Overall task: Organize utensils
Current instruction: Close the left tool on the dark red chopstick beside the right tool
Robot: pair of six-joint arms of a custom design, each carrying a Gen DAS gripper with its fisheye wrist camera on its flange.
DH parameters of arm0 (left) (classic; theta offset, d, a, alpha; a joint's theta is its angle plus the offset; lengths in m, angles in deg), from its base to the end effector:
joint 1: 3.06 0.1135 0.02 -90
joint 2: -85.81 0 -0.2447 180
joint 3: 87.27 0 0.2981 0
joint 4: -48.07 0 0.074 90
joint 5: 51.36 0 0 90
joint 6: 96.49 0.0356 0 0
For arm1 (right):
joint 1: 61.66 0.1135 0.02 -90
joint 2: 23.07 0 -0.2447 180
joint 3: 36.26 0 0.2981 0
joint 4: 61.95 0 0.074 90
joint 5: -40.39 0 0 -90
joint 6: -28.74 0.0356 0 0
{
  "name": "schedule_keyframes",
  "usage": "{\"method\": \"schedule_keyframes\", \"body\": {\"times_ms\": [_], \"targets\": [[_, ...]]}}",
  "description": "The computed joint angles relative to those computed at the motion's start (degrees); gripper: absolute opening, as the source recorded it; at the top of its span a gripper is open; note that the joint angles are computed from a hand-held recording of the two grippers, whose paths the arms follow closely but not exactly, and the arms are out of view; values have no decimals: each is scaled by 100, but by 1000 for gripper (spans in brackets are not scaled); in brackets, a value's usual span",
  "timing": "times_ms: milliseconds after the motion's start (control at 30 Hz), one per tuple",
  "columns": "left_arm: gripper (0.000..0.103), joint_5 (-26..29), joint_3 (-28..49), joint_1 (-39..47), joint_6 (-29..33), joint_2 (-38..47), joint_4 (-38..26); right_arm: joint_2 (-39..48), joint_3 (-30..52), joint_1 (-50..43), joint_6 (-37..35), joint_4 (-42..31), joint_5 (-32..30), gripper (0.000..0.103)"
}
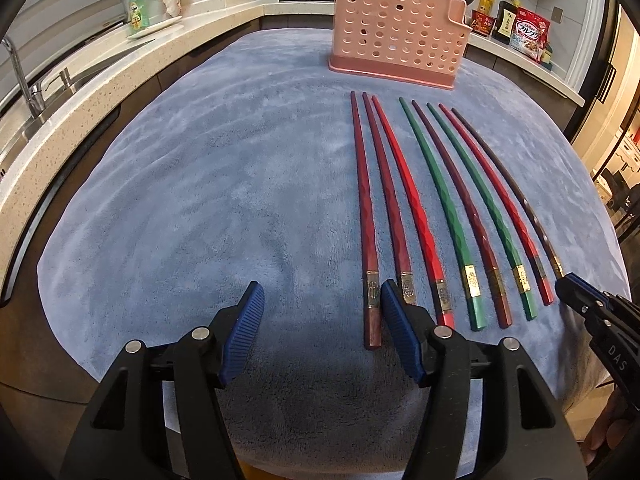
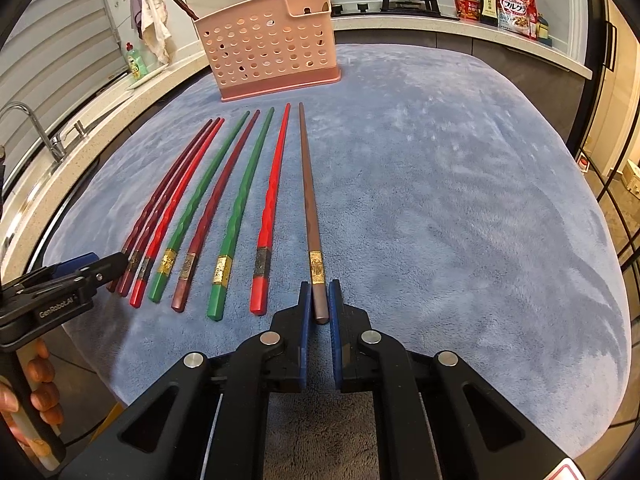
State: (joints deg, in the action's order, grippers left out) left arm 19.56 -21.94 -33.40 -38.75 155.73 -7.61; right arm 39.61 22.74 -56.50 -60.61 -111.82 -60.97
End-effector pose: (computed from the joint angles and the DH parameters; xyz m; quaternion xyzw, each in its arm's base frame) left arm 0.2532 -0.1347 0.2260 -0.0585 0.9523 0.0054 0.2994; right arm 0.2682 0.0313 0.2242 -0.0681 0.9432 0.1097 0.3060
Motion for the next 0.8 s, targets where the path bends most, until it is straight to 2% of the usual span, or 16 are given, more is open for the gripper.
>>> {"method": "schedule_keyframes", "body": {"times_ms": [167, 333, 500, 633, 800], "targets": [[51, -76, 41, -34, 54, 54, -53, 54, 58, -33, -69, -67, -53, 8], [33, 21, 39, 54, 108, 0, -84, 68, 75, -44, -135, -123, -71, 8], [24, 83, 88, 93, 138, 22, -152, 138, 135, -95, -188, -179, -162, 8], [17, 139, 117, 124, 166, 27, -199, 131, 138, -104, -215, -201, -181, 8], [14, 239, 157, 190, 217, 37, -263, 113, 120, -108, -244, -211, -190, 7]]}}
